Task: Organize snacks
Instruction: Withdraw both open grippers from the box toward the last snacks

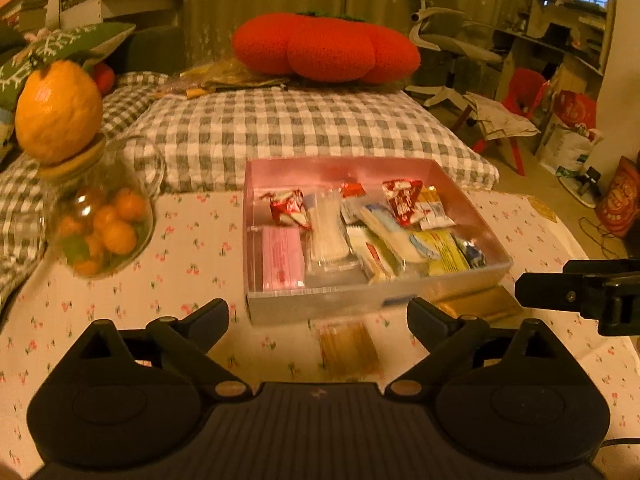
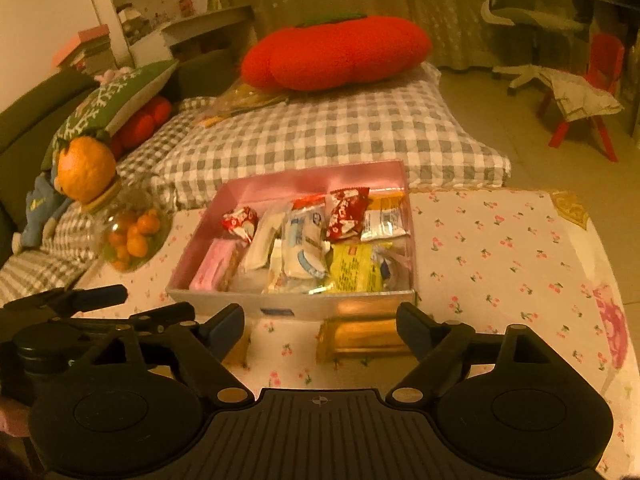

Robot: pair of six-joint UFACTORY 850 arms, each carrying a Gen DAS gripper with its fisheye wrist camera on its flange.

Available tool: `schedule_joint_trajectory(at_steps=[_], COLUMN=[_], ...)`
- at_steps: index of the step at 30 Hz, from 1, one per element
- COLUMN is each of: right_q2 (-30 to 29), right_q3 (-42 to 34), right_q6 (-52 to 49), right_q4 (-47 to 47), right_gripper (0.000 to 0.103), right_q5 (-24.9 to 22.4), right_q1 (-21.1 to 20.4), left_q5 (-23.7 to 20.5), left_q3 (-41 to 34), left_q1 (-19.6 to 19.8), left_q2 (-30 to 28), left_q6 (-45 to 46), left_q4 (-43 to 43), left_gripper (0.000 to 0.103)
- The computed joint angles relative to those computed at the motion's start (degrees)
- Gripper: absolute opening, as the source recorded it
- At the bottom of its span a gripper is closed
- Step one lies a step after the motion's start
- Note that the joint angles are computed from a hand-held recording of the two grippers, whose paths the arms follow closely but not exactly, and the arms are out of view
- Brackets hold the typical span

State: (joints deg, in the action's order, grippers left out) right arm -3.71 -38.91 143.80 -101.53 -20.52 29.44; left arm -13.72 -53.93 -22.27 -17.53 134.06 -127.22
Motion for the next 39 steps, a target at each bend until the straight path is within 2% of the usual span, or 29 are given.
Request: schedule_joint_trajectory(at_steps=[5, 10, 14, 19, 25, 33, 37, 39], right_q2=[0.4, -0.05, -1.51, -2.44, -4.49, -7.71, -9.16, -9.62], right_q3=[1.14, 2.09, 1.17, 1.65, 1.28, 0.15, -0.41, -0.3], right_q6=[-1.28, -1.62, -10.42, -13.45, -19.57, -24.05, -25.02, -23.51], right_q4=[1.63, 2.58, 10.37, 12.35, 17.14, 18.52, 17.88, 15.63], right_gripper=[0.089, 0.094, 0.094, 0.094, 0.095, 0.095, 0.095, 0.1], right_q5=[-1.38, -1.94, -2.48, -2.9, -2.82, -3.82, -3.24, -3.0], right_q1=[1.76, 2.91, 3.37, 3.71, 4.02, 4.02, 3.69, 3.39], left_q5=[0.2, -1.06, -0.46, -0.39, -0.06, 0.75, -0.55, -1.03], left_q3=[2.02, 4.66, 5.33, 6.22, 6.19, 5.55, 5.87, 5.66], left_q1=[0.19, 0.68, 0.73, 0.88, 1.1, 0.31, 0.03, 0.03], left_q2=[1.21, 2.1, 1.67, 1.1, -0.23, -2.11, -2.54, -2.78], left_q6=[-2.0, -0.16, -0.35, 1.99, -3.28, -1.12, 6.15, 6.09], left_q4=[2.67, 1.76, 2.61, 1.38, 7.59, 6.76, 0.2, 0.35], left_gripper=[0.099, 0.102, 0.102, 0.102, 0.102, 0.102, 0.103, 0.103])
